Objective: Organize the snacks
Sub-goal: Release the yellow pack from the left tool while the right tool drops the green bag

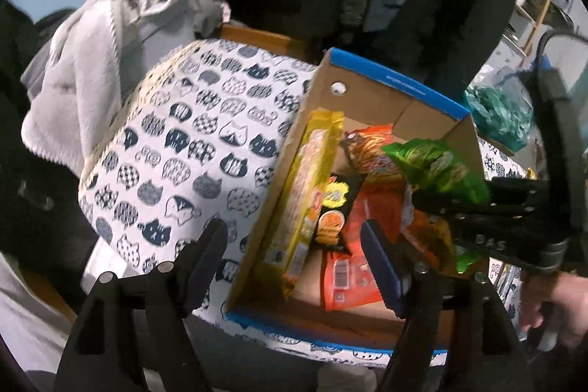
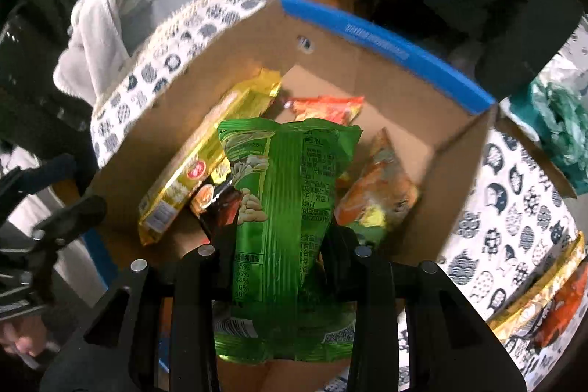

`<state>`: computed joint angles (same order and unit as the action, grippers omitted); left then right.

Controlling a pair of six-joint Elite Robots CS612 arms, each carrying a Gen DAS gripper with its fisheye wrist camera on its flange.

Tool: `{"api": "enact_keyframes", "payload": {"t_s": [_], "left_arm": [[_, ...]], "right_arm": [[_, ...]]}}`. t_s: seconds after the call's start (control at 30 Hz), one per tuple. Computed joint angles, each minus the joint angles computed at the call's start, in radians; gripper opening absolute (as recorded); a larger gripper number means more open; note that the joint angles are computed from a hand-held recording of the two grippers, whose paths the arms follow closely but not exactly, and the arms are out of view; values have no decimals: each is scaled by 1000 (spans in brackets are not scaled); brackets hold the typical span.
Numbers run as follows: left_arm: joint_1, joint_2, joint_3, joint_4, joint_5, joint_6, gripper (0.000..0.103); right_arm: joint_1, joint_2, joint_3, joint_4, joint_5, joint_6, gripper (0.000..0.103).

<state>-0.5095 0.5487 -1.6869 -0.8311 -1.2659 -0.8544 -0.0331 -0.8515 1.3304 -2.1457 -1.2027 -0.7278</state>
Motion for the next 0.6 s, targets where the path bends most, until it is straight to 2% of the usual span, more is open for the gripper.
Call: {"api": "enact_keyframes", "payload": {"t_s": [0.2,0.33,0.47,0.6], "left_arm": [[0,10,-31,17,27,-39,76],[-1,12,-35,15,38,-49,76],[-6,12,-31,3,48,-31,76],[-13,11,-25,-25,51,-8,76]], "right_arm": [[16,11,12,-32,-36,-14,34],[17,15,16,-48,-44,-12,39],[7,11,20,-47,-18,-2,42],[-8,-5,31,-38,29,-18,52]]}}
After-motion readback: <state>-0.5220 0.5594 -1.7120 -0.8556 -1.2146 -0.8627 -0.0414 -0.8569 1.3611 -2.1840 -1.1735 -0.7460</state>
